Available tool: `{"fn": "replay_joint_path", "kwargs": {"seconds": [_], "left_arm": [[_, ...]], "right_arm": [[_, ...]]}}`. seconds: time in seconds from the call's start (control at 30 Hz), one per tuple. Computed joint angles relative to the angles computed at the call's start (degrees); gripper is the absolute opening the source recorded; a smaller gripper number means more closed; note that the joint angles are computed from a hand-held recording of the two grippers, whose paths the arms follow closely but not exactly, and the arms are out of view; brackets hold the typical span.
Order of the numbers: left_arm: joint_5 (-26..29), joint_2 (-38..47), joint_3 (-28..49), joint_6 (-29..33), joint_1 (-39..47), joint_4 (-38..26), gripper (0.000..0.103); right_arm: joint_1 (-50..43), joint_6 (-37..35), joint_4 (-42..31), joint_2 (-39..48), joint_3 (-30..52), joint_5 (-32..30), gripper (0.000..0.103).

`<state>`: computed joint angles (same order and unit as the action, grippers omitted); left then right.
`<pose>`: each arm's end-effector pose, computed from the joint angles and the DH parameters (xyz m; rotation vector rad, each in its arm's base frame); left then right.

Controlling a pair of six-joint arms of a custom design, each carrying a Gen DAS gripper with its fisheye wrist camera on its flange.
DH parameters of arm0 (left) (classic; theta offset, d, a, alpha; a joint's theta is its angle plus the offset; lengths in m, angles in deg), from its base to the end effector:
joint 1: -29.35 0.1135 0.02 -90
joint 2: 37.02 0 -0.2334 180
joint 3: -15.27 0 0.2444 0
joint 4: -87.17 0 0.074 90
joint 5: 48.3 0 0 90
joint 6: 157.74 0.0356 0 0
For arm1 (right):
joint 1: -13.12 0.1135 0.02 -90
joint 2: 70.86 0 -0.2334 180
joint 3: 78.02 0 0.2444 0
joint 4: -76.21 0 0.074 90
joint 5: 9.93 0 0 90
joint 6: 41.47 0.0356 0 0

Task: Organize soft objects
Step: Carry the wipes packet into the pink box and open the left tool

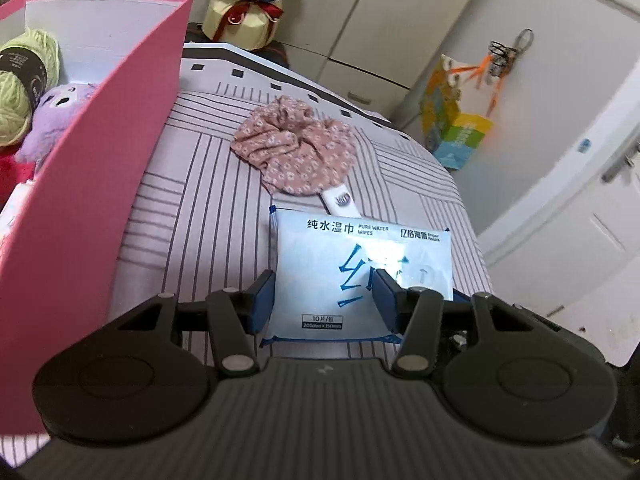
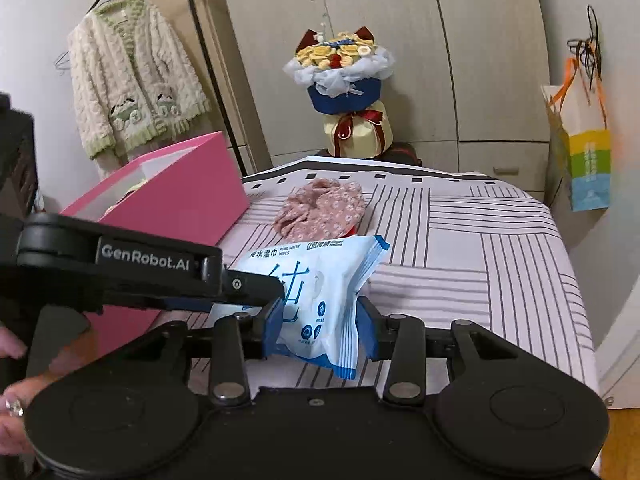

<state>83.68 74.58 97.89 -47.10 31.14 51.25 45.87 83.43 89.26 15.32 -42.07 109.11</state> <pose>0.3629 -0.0125 0.1211 0.6100 2.3921 -0.8192 0.2150 0.1178 0.0950 0.3113 2.1073 0.1295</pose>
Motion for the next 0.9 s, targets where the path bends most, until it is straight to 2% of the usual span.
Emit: {"fn": "replay_joint_path", "kwargs": {"seconds": [0.03,0.07,0.13,0.27,0.43,0.6,0.7,0.73,0.77,0.9], "left_arm": [[1.88,0.03,0.44,2.01,0.98,-2.37,0.054],[3.72,0.63,1.86,5.05,1.86,-6.52,0.054],[5.86,0.68,2.75,10.10,3.27,-11.94,0.054],[7.88,-2.99,0.12,15.06,5.67,-15.43,0.054],[11.08,-5.89,0.06,24.94,9.62,-24.35,0.054],[14.23,-7.34,1.44,34.49,14.58,-32.32,0.056],[16.12,-7.23,3.85,39.36,17.95,-36.87,0.057],[16.74,-6.78,5.29,40.89,18.99,-38.48,0.057],[17.30,-5.72,7.43,43.23,20.09,-41.10,0.057],[18.59,-1.70,16.46,49.39,23.40,-49.62,0.059]], "right_arm": [[1.17,1.18,-1.89,-1.43,-0.32,-0.05,0.065],[2.14,2.44,-3.22,-2.66,-0.72,-0.50,0.069],[5.71,5.97,-5.92,-3.96,-0.82,4.25,0.069],[11.11,9.80,-15.58,-7.87,1.29,9.17,0.069],[19.06,14.50,-32.51,-10.31,8.45,16.33,0.073],[24.11,18.96,-45.16,-8.39,16.84,20.16,0.076],[25.37,17.76,-47.15,-6.56,20.74,21.70,0.078],[25.78,16.61,-47.01,-5.97,21.92,22.28,0.082],[25.88,14.93,-45.96,-5.85,22.37,22.43,0.086],[26.14,7.12,-41.40,-3.20,26.43,23.48,0.089]]}}
